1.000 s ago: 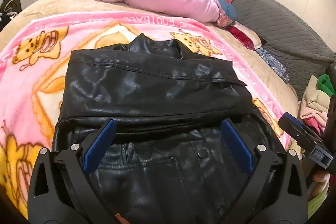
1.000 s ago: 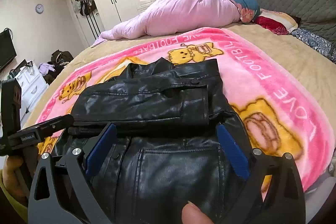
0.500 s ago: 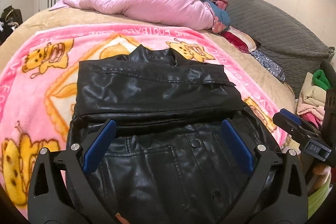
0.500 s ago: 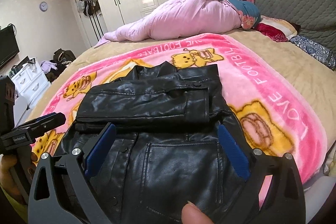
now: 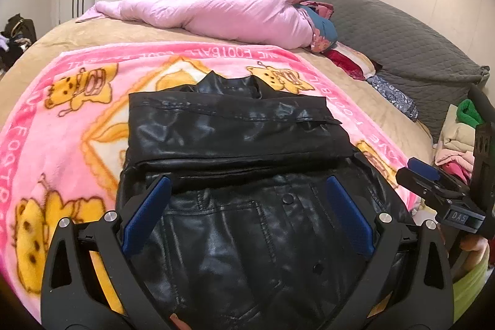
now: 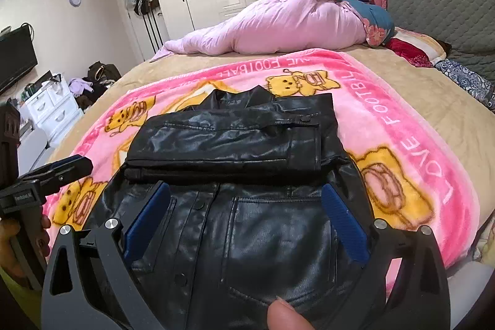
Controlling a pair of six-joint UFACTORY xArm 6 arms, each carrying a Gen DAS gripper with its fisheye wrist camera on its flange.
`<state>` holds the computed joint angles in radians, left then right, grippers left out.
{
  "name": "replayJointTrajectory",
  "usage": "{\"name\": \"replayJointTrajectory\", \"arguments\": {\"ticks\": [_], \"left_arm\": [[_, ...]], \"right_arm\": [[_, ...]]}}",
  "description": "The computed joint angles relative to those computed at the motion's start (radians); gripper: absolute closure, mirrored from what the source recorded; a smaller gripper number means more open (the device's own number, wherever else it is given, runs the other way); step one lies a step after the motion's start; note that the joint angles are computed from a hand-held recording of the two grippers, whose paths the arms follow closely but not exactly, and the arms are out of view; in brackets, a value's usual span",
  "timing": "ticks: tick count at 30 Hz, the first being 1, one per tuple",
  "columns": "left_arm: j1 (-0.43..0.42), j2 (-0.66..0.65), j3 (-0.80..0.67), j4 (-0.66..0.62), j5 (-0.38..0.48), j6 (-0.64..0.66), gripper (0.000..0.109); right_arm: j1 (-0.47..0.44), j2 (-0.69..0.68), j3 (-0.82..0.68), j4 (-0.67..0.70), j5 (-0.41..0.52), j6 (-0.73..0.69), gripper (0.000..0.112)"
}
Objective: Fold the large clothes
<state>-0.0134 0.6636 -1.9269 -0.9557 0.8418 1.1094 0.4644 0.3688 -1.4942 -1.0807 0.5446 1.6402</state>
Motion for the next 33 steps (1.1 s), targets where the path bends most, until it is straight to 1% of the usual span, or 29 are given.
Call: {"name": "replayJointTrajectory", "arguments": {"ticks": [9, 18, 25, 33], "left_arm": [[0.036, -0.035, 0.049, -0.01, -0.014, 0.022, 0.015], [0.075, -0.068, 0.121, -0.001, -0.018, 0.042, 0.015], [0.099, -0.095, 0.168, -0.011, -0.023, 0.066, 0.015], [0.108, -0.125, 0.229, 0.001, -0.069, 0.099, 0.015]], "right_arm": [[0.016, -0.032, 0.041, 0.022, -0.007, -0.026, 0.014], [0.043, -0.098, 0.152, 0.042, 0.009, -0.029, 0.014], [0.056, -0.144, 0.233, 0.043, 0.026, 0.007, 0.014], [0.071, -0.188, 0.307, 0.052, 0.05, 0.018, 0.014]]}}
